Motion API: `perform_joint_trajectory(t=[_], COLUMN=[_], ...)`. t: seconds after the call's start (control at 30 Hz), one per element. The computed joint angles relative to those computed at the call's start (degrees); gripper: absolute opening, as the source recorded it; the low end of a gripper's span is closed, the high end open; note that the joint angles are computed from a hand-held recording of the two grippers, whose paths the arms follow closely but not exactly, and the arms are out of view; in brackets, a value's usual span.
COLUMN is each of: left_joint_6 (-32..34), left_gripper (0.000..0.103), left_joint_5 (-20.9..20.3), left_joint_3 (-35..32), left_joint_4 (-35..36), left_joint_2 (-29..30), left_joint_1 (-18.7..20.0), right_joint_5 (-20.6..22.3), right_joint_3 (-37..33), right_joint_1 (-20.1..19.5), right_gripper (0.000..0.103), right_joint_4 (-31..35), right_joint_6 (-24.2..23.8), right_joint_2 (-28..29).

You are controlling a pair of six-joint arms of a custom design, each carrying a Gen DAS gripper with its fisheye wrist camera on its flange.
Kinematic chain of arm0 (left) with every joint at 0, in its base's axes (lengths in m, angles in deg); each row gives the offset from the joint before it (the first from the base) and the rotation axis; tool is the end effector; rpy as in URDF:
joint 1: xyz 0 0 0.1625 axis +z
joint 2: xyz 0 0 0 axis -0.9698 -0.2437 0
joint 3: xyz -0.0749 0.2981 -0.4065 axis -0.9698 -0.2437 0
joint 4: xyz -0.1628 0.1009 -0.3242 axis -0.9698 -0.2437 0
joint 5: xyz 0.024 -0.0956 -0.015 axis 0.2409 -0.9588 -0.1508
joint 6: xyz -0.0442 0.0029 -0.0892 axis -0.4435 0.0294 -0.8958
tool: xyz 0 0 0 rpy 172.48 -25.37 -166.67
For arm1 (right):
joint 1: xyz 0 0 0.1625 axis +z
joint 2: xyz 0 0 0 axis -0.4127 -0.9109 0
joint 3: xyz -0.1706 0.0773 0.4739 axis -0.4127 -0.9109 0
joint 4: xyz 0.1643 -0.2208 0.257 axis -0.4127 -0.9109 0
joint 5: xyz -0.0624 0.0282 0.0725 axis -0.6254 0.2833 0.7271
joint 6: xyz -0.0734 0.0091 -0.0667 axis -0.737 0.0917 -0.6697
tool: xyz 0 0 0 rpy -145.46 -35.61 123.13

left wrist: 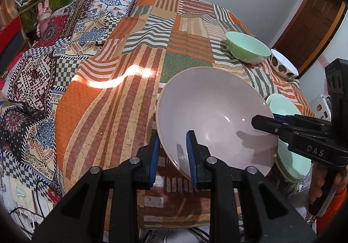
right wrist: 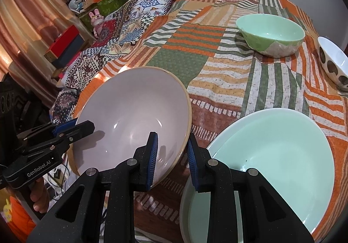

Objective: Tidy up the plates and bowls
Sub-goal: 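Lift the pale pink bowl and carry it beside the plate stack, then lower the pale pink bowl onto the bedspread and open both grippers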

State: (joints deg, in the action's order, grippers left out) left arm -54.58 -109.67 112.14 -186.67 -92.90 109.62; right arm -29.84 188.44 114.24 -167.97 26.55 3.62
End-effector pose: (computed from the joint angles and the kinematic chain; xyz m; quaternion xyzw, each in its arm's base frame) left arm -0.3093 -0.4519 0.0619 0.0621 0.9203 -0.2896 0.2556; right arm 0.1029 -0.5275 0.2723 0.2778 -0.9296 0.1371 0.1996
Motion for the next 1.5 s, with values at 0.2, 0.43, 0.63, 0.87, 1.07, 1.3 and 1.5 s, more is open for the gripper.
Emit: perform_joint_trajectory(t=[0.2, 0.43, 0.63, 0.87, 1.07, 1.3, 1.5], left_joint_6=[-0.35, -0.8, -2.61, -4.87, -0.82, 7.92, 14.24], left_gripper=[0.024, 0.024, 0.029, 0.043, 0.053, 0.068, 0.073], left_joint_5=[0.11, -0.42, 0.17, 5.74, 9.45, 10.06, 6.77], left_joint_3=[-0.32, -0.9, -1.4, -3.43, -6.58, -13.72, -23.6], left_joint_4=[1.42, 3.65, 7.07, 14.0, 12.76, 5.32, 6.35], left_joint_2=[0.52, 0.24, -0.97, -2.17, -2.08, 0.55, 3.5], left_joint_1=[-0.15, 0.14, -0.46, -3.39, -4.76, -3.26, 0.62], right_joint_5=[-0.26, 0.31, 2.26, 6.28, 9.04, 10.42, 10.08], right_joint_3=[0.09, -0.08, 0.26, 0.49, -0.9, -4.66, -9.0], right_joint_1=[-0.17, -0.44, -0.83, -2.05, -2.43, -3.25, -4.22], right_gripper=[0.026, 0.027, 0.039, 0.046, 0.047, 0.056, 0.059], right_joint_4=[0.04, 0.87, 0.99, 1.02, -0.24, -3.27, -4.3], right_joint_6=[-0.62, -0.89, -1.75, -1.44, -1.31, 0.03, 2.05], right_joint_2=[0.17, -0.01, -1.87, -5.37, -8.0, -9.29, -8.3])
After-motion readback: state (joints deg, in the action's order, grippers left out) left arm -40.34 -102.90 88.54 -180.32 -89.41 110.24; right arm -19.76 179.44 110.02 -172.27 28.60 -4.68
